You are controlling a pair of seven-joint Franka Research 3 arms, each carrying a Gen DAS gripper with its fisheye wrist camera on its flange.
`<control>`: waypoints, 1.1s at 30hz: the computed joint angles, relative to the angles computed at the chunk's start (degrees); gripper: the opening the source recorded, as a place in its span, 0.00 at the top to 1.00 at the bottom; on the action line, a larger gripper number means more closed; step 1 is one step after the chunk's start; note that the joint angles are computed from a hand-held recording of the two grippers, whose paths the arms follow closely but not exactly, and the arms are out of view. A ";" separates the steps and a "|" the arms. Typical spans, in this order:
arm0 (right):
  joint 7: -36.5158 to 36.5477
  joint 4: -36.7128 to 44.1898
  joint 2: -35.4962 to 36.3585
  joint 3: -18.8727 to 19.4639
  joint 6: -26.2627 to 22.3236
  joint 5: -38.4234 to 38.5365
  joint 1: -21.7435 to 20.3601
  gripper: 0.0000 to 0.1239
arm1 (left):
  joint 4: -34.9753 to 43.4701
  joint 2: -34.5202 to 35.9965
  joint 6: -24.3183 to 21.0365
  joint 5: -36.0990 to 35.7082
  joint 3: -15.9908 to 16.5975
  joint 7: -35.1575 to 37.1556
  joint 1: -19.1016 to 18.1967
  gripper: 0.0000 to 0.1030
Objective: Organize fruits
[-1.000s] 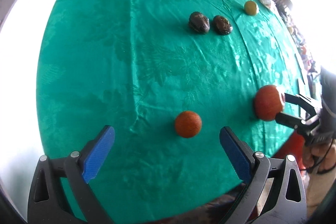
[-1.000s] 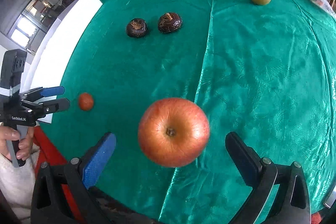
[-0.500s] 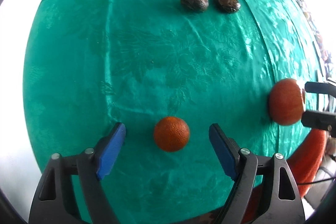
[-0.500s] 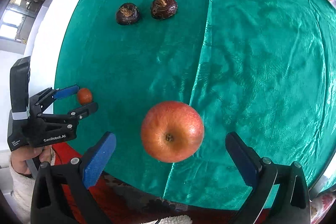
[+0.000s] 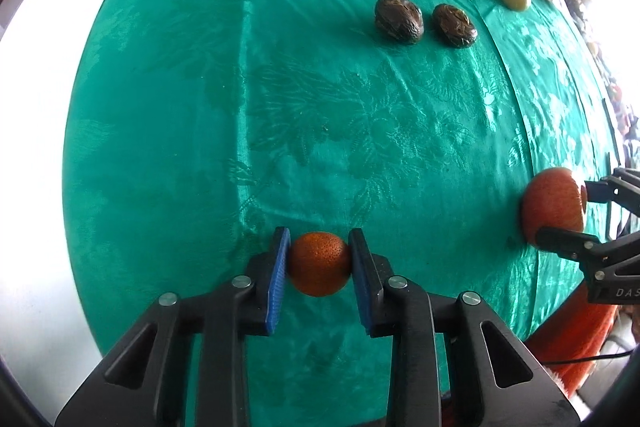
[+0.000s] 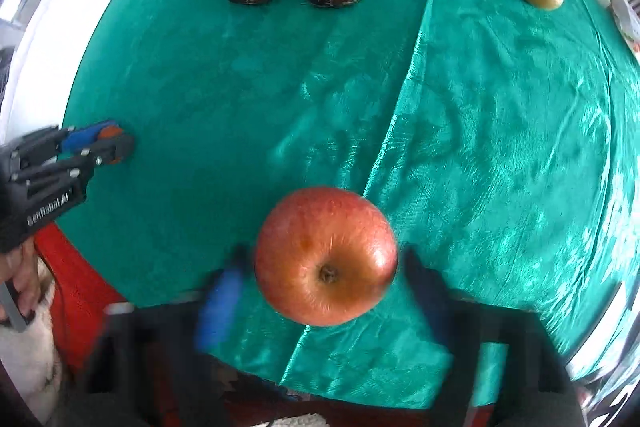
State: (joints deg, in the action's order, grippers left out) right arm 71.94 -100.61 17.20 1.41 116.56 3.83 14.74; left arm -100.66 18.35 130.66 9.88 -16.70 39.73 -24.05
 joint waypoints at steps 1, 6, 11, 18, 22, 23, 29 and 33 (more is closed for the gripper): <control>-0.20 -0.54 -0.37 0.01 0.20 -0.05 -0.01 0.45 | -0.79 -0.55 0.34 -0.02 0.02 -0.08 0.09 0.71; -1.91 -3.60 -3.24 0.55 1.59 1.55 -0.28 0.45 | -7.61 -7.22 5.42 -3.83 -0.88 1.11 1.70 0.72; -4.19 0.12 -5.02 1.98 -0.25 5.13 0.27 0.45 | -14.56 -18.01 8.74 -9.11 -0.32 5.29 3.50 0.72; -6.88 14.57 -1.64 5.98 -1.77 11.45 5.19 0.45 | -21.16 -35.44 3.73 -6.32 3.86 5.18 7.21 0.72; -6.95 26.18 4.53 8.69 -3.09 13.64 10.47 0.45 | -25.98 -43.21 -0.65 -2.69 5.72 3.59 11.09 0.72; -7.12 29.05 6.64 9.36 -3.38 14.00 11.97 0.45 | -27.73 -44.74 -0.81 -2.56 6.48 3.34 11.88 0.72; -7.74 37.52 16.16 10.35 -4.43 11.31 21.29 0.45 | -38.58 -48.80 -0.30 -2.94 10.76 0.55 18.08 0.72; -5.46 47.46 25.48 7.66 -8.05 3.95 28.10 0.45 | -42.67 -46.51 1.89 -5.44 12.84 1.68 19.38 0.72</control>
